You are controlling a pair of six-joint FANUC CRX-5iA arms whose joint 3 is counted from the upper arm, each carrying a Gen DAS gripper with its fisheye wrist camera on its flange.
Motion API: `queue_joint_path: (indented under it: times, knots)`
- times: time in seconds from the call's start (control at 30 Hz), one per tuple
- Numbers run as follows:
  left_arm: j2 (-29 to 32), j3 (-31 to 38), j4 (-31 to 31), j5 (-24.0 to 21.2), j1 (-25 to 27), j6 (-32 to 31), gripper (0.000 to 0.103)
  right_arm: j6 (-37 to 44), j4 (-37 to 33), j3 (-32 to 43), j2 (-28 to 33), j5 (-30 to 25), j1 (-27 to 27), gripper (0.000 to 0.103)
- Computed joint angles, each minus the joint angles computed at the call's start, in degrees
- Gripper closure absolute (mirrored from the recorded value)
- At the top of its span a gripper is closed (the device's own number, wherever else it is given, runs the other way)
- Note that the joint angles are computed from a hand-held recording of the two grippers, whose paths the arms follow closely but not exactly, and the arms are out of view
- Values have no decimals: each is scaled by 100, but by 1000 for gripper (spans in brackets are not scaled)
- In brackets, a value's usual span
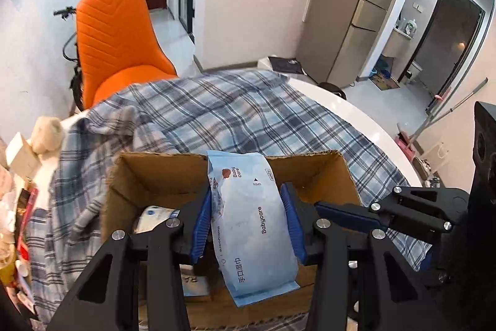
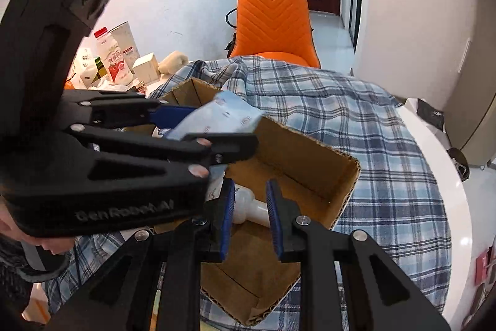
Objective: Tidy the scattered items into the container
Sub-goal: 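Carry the blue wipes pack into the cardboard box with the left gripper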
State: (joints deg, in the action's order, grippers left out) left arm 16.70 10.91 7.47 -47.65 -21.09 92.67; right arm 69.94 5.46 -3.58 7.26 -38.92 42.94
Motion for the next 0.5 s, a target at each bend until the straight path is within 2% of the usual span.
queue_joint_path:
  times: [0.13, 0.23, 0.27, 0.37, 0.5]
  knots:
    - [101, 27, 30, -16, -42, -57, 57, 319, -525, 131, -3, -86, -118, 82]
    - [138, 65, -48, -40, -76, -7, 56, 322, -516, 35, -90, -39, -79, 82]
    - [157, 81, -35, -72, -79, 15, 53, 319, -511, 16, -109, -33, -65, 82]
    - [234, 215, -77, -270, -95, 205, 33, 239, -431, -42, -157, -5, -26, 82]
    - [166, 187, -159, -205, -129, 254, 33, 133, -354, -60, -167, 12, -21, 82]
